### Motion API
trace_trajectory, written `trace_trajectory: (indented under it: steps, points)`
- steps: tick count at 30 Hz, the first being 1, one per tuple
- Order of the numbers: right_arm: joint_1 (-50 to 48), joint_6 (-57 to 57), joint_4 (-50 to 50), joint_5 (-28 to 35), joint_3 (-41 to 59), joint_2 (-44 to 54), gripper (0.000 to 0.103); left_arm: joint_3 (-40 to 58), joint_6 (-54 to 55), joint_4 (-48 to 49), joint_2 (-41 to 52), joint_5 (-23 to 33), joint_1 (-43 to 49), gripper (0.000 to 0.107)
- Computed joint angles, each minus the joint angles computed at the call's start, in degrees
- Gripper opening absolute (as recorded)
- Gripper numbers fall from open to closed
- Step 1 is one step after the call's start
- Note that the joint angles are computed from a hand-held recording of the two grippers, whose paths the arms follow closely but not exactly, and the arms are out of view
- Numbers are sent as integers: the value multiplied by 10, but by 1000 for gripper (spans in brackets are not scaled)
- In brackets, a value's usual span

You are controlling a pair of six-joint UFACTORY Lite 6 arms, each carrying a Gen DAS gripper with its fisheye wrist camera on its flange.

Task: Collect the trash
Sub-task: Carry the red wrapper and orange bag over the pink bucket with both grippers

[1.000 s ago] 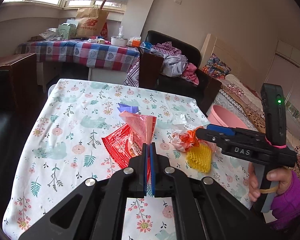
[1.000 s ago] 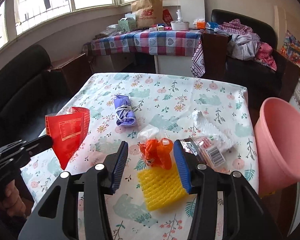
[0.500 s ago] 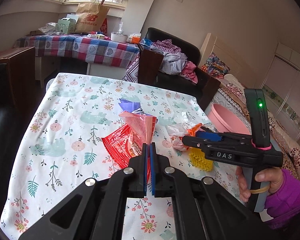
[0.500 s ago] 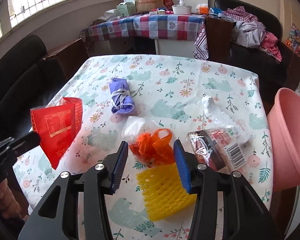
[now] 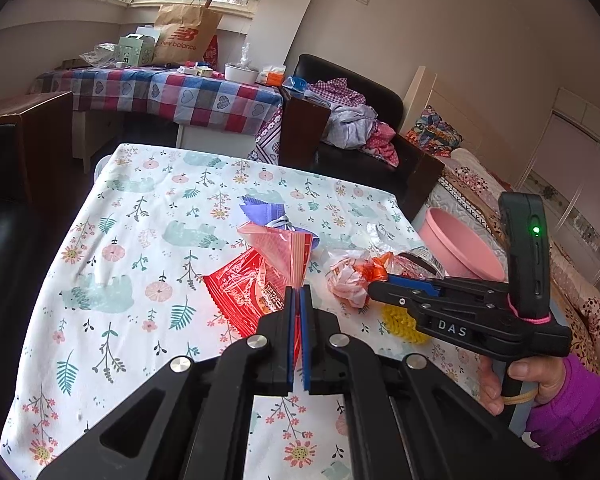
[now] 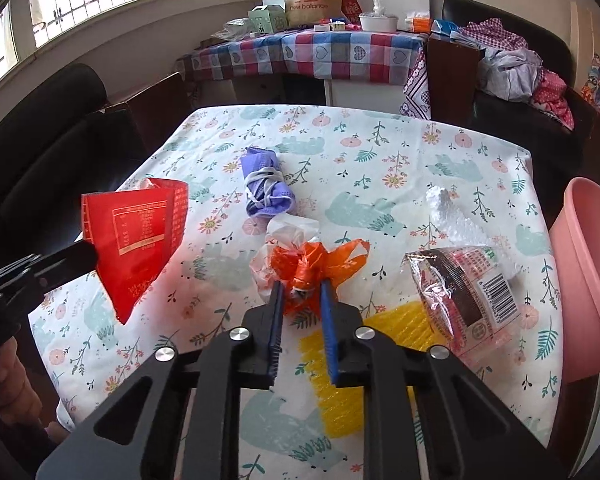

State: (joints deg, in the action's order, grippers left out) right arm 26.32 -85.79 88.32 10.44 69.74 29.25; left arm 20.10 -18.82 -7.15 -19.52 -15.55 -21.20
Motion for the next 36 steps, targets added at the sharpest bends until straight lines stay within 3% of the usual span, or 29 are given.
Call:
trace_trajectory:
  steps: [4,20,26,36]
  points:
    - [-4,-77,80,15,-32,-27,15,5,33,-34,1,5,-7,2]
    - [-52,-215,223,91,-168,-177,15,85,358,-369,7,17,-97,2]
    - [-106,-239,238,100,-211,-245,15,178,445,-446,53,44,-111,2]
    - [-285,-263,252,133,-246,-290,15,428,612,-564,232,58,-180,2]
